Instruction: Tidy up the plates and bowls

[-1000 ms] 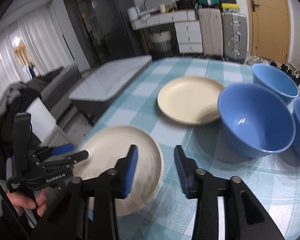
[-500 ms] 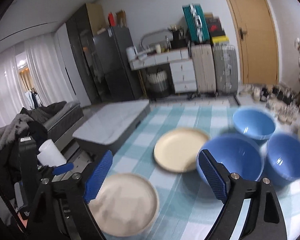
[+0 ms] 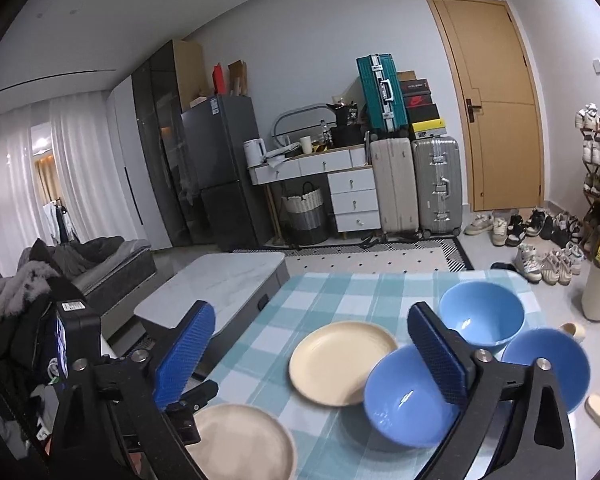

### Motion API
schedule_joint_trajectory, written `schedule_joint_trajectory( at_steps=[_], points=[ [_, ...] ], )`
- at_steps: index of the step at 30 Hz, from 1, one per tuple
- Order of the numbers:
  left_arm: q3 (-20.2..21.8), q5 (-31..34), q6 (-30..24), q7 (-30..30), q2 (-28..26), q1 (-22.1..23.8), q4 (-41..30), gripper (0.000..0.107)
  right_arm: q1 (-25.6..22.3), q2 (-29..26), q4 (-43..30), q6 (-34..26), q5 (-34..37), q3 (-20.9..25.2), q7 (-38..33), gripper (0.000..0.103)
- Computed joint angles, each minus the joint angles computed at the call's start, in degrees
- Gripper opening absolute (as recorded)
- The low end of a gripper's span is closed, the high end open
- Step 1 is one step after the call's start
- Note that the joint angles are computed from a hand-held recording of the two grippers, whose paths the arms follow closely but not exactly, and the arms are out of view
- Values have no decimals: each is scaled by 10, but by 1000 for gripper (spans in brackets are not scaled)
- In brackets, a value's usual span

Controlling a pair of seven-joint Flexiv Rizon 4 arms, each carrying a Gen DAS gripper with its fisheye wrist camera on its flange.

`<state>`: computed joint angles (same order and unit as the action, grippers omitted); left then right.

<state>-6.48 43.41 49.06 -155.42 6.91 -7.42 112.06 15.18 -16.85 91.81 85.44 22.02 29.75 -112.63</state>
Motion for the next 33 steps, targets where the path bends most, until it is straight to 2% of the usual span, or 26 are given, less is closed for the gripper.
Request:
schedule_joint_trajectory(
  at_steps=[3, 7, 11, 13, 15, 19, 23, 30, 33],
  points=[
    [10, -22, 15, 25, -20, 5, -11, 101, 8, -12, -25, -9, -16, -12, 5, 102],
    [17, -31, -10, 44, -49, 4, -43, 101, 30, -38, -65, -43, -54, -41, 31, 102],
    [41, -62, 17, 67, -76, 8, -55, 101, 60, -75, -110, -84, -111, -80, 65, 102],
    [53, -93, 29, 94, -94, 14, -60, 101, 64, -92, -131, -98, -123, -84, 78, 102],
    [61, -107, 17, 108, -109, 13, -70, 101, 61, -110, -157, -121, -124, -79, 84, 102],
    [76, -132, 8, 144, -145, 13, -90, 101, 73, -150, -227, -192, -139, -91, 106, 102],
    [90, -176, 29, 179, -165, 16, -88, 101, 88, -193, -300, -248, -145, -105, 124, 102],
    [108, -203, 30, 199, -190, 13, -104, 101, 107, -258, -437, -337, -134, -117, 142, 102],
    [113, -210, 33, 205, -201, 12, -112, 101, 132, -289, -492, -378, -160, -147, 142, 102]
  ],
)
